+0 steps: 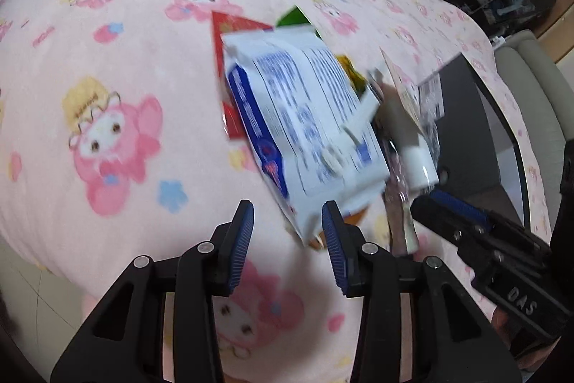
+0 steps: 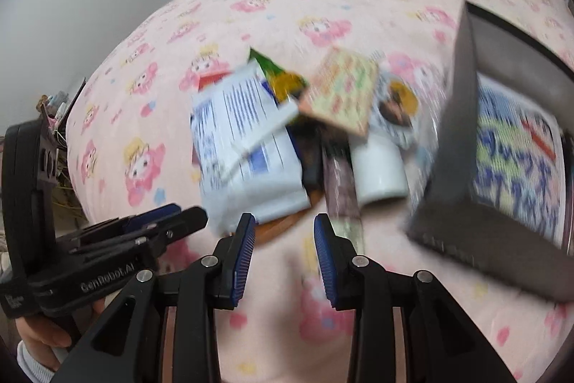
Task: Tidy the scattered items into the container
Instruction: 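Move the left gripper down onto the white alcohol-wipes pack and grasp it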
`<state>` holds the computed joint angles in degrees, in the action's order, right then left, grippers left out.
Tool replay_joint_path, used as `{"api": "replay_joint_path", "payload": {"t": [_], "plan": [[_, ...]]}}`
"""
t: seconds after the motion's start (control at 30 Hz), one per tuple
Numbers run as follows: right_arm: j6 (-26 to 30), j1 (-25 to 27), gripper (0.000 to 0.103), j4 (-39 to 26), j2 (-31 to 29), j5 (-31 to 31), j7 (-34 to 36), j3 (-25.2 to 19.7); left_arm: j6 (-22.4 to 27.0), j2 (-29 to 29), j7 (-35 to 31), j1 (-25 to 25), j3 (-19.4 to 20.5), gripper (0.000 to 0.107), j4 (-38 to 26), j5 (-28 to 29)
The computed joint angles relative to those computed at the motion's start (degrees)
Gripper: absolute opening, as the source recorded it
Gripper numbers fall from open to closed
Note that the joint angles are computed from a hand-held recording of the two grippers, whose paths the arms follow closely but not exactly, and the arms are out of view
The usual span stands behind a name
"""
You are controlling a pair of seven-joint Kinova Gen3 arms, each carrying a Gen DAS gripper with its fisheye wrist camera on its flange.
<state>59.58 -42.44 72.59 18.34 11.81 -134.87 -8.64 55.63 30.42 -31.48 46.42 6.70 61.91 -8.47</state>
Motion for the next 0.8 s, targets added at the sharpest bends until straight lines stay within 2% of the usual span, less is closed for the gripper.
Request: {"api": "replay_joint_path", "payload": {"t": [0.13, 0.27, 0.37, 0.47, 0.5, 0.57, 0.6, 0.7, 0.8], "plan": [[0.7, 1.5, 0.030, -4.8, 3.9, -1.8, 3.2, 0.1, -5.1, -0.8, -0.7, -2.8, 0.9, 0.044, 3.9, 3.0], [4.3, 0.7, 0.035, -10.0, 8.1, -2.1, 4.7, 1.6, -1.5, 0.9, -1.1, -3.0, 0.5, 0.050, 1.2, 3.0], [3.6, 0.4, 0.040, -10.8, 9.8, -2.6, 6.6, 1.7, -2.0, 1.0, -1.7, -3.7, 0.6, 0.049, 1.5, 3.6], [-1.3, 2.4, 0.041, -7.7, 9.0, -5.9, 7.1, 1.1, -5.5, 0.3, -2.7, -5.4, 1.3, 0.049, 3.9, 5.7], [-2.8, 3.1, 0.040, -6.7, 8.6, -7.1, 7.3, 0.9, -7.0, 0.1, -3.3, -6.2, 1.9, 0.048, 5.0, 6.9], [-4.3, 3.8, 0.036, -5.3, 7.9, -8.6, 8.0, 0.4, -7.5, -0.2, -4.8, -6.5, 2.3, 0.031, 5.2, 7.4], [-5.0, 4.2, 0.031, -4.7, 7.4, -9.4, 8.5, 0.1, -6.4, -0.2, -4.8, -5.6, 1.8, 0.025, 4.4, 6.6], [-5.1, 4.1, 0.023, -2.7, 5.2, -10.8, 9.9, -0.7, -2.1, -0.5, -4.5, -2.9, 0.8, 0.023, 2.4, 3.7], [-5.9, 4.0, 0.023, 1.4, 1.6, -12.5, 9.4, -1.4, -2.9, -2.0, -6.0, -3.4, 2.4, 0.023, 4.6, 5.2]]}}
